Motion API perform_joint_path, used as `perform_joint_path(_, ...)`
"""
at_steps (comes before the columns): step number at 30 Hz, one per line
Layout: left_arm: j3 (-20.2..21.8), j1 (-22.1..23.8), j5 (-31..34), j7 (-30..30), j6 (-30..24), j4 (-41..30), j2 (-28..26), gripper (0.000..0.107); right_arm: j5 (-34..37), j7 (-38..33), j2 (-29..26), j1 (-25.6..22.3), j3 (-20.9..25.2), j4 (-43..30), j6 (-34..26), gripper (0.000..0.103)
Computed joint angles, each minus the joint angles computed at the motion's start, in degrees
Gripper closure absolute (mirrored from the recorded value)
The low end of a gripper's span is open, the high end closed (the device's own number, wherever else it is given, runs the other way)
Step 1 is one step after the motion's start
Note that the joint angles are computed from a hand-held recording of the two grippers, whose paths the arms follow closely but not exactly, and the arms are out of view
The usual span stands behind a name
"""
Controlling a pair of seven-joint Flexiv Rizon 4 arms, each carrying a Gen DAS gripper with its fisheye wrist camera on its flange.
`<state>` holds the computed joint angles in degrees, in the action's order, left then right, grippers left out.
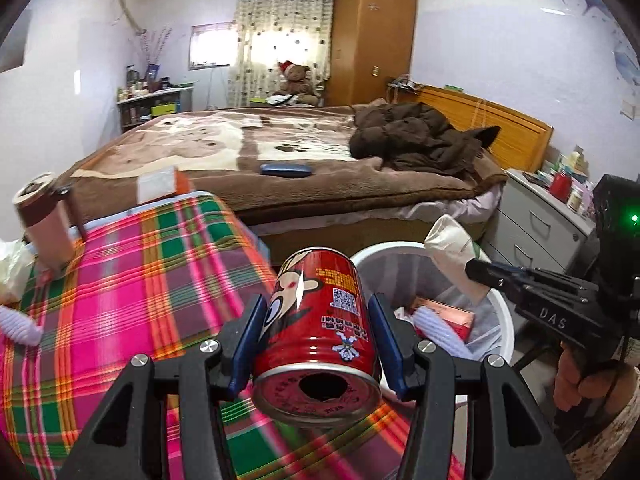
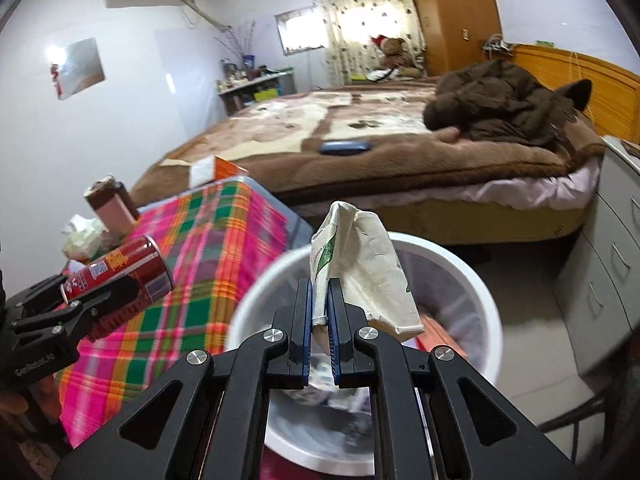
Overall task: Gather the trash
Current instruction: 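Carry the soda can and paper packet over the white bin with both tools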
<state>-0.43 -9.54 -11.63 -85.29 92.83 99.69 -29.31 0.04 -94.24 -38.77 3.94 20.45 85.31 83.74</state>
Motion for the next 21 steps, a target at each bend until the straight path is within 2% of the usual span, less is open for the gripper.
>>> perform_joint_path(2,-1.8,0.6,-0.4,0.6,-0.9,-1.6,-1.2,0.052,-0.6,1.9,0.3,1.5,-3.0,0.4,-0.7,0.095)
perform_joint_path(5,-1.3,-0.8,0.1,0.9,-2.0,-4.1,-2.9,0.052,-1.8,4.2,0.4,2.8,-6.1,1.0,-0.8,0.095)
perform_joint_path(7,-2.3,-0.7,-0.1,1.5,-3.2,-5.7,-3.9,0.052,-2.1,4.8,0.2,2.4,-6.3,1.1,-1.0,0.095)
perform_joint_path(10,-1.0,-2.2,0.4,1.2,-4.3,-7.5,-5.1,0.052,-3.0,6.3,0.1,2.6,-7.6,1.2,-1.3,0.095)
perform_joint_path(21,-1.8,-2.6,0.4,1.2,-7.8,-11.5,-8.1,0.052,-4.3,8.2,-0.5,2.3,-8.3,1.2,-2.7,0.094)
